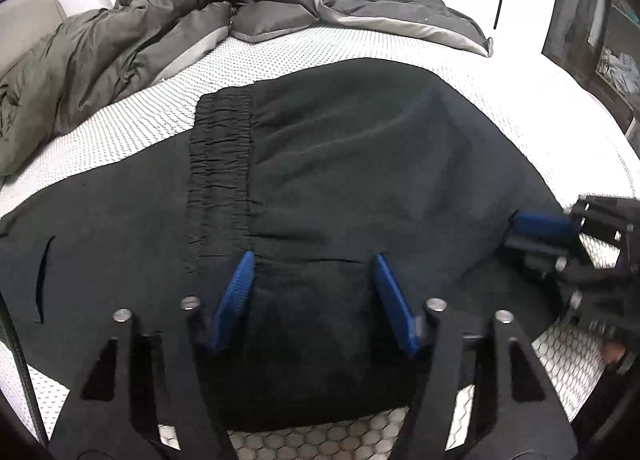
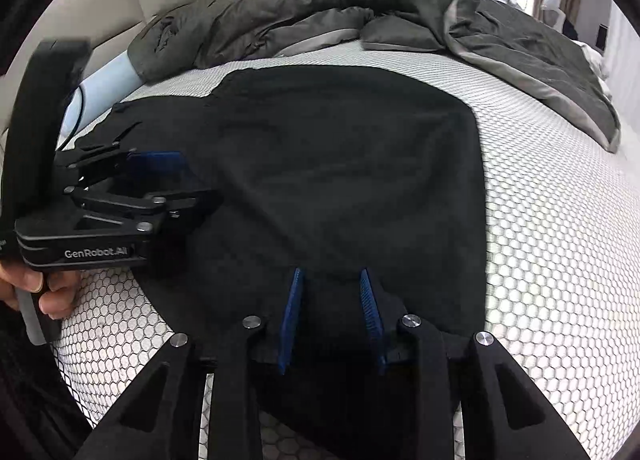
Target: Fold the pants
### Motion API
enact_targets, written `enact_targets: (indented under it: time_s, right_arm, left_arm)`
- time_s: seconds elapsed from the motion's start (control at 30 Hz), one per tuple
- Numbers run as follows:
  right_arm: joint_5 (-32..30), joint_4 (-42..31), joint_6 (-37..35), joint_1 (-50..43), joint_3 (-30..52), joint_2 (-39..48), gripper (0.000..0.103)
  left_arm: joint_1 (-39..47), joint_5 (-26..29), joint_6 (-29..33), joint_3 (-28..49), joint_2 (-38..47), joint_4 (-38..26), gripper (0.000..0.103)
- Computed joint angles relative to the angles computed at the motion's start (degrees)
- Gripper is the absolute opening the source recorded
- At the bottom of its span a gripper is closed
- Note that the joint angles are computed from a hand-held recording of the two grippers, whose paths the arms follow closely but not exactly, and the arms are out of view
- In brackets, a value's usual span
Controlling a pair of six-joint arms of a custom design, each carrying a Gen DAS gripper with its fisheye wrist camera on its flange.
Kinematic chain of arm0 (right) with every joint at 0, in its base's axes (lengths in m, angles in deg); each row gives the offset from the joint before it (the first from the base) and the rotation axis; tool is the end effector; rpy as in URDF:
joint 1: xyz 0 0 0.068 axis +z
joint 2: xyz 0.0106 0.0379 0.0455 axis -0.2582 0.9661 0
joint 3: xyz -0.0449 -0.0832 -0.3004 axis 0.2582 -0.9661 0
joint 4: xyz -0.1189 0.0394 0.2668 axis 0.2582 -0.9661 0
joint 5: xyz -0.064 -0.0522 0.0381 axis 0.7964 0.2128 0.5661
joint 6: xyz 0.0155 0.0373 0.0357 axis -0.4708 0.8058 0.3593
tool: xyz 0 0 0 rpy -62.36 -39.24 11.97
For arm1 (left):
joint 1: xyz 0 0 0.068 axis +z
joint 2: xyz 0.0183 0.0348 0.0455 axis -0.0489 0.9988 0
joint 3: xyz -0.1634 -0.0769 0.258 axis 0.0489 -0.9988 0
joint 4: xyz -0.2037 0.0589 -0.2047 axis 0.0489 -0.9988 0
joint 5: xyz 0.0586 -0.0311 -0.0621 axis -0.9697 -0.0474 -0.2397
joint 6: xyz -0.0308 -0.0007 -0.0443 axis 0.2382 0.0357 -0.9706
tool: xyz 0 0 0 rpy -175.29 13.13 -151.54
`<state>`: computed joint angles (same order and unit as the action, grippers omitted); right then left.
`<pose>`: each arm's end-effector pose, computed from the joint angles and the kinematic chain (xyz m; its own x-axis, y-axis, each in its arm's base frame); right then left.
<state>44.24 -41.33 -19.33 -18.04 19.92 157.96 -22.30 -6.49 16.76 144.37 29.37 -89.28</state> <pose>0.2857 -0.0033 0.2000 -0.6818 -0.3562 -0.6390 -0.4728 0.8811 0.0133 0.3229 -0.1093 0.2407 -0.7544 0.1175 -0.6458 0.1424 0.9897 0.0136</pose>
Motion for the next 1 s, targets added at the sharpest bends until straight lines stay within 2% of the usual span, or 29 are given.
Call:
enact_targets:
  time_s: [0.17, 0.27, 0.33, 0.37, 0.47, 0.5, 0.6, 0.7, 0.77, 0.8, 0.83, 0.87, 0.9, 1.0]
  right_arm:
    - [5.2, 2.65, -2.03, -3.11, -1.02, -0.58, 0.031]
    - [4.3, 2.08, -3.33, -6.25, -1.31, -1.91, 0.032]
    - [3.13, 2.07, -2.49, -6.04, -0.59, -2.51, 0.033]
    - [0.46, 1.61, -2.0, -6.19, -0.03, -3.2, 0.035]
    - [-3.69, 1.5, 1.18, -4.08, 1.88, -2.76, 0.054]
    - [-3.65, 1.36, 1.84, -3.16, 2.66, -1.97, 0.055]
    - [0.62, 0.96, 4.99, 0.36, 6.01, 3.38, 0.055]
    - [4.21, 0.81, 2.76, 1.53, 7.6, 7.7, 0.055]
    - [7.91, 1.45, 0.63, 1.69, 7.27, 6.65, 0.055]
    - [9.97, 2.04, 0.07, 1.67, 6.78, 5.93, 0.056]
    - [12.21, 3.13, -0.49, 1.51, 5.98, 5.15, 0.058]
    - [13.79, 4.71, -0.56, 0.94, 5.24, 4.69, 0.067]
    - [13.69, 5.71, -0.38, 0.28, 4.8, 4.55, 0.071]
    - [9.8, 4.23, 1.71, -1.34, 6.1, 5.01, 0.071]
  left_arm:
    - [2.66, 2.4, 0.57, -1.66, -1.85, 0.02, 0.058]
    - [1.4, 0.02, -0.79, -2.33, -3.88, -0.23, 0.058]
    - [0.25, 1.45, -0.95, -2.68, -6.04, 0.54, 0.058]
    - [-0.35, 2.27, -0.4, -2.36, -6.19, 1.45, 0.058]
    - [-2.05, 1.5, 1.42, 1.85, -1.62, 0.39, 0.058]
    - [-1.98, 1.64, 1.41, 3.1, 0.04, -0.18, 0.058]
    - [0.3, 4.04, -0.78, 5.27, 4.49, -0.58, 0.058]
    - [1.72, 5.57, 0.42, 4.12, 3.33, -0.1, 0.058]
    - [2.3, 4.05, 0.21, 2.75, 1.91, -0.01, 0.06]
    - [2.53, 2.35, -0.4, 1.91, 1.43, 0.03, 0.064]
    - [3.05, 2.4, -0.67, 1.41, 0.85, 0.0, 0.065]
    - [4.1, 3.58, -0.89, 0.96, 0.55, 0.31, 0.065]
    - [4.62, 4.02, -1.75, 0.55, -0.27, 0.11, 0.065]
    - [5.06, 4.12, -2.22, 0.54, -1.92, -0.59, 0.065]
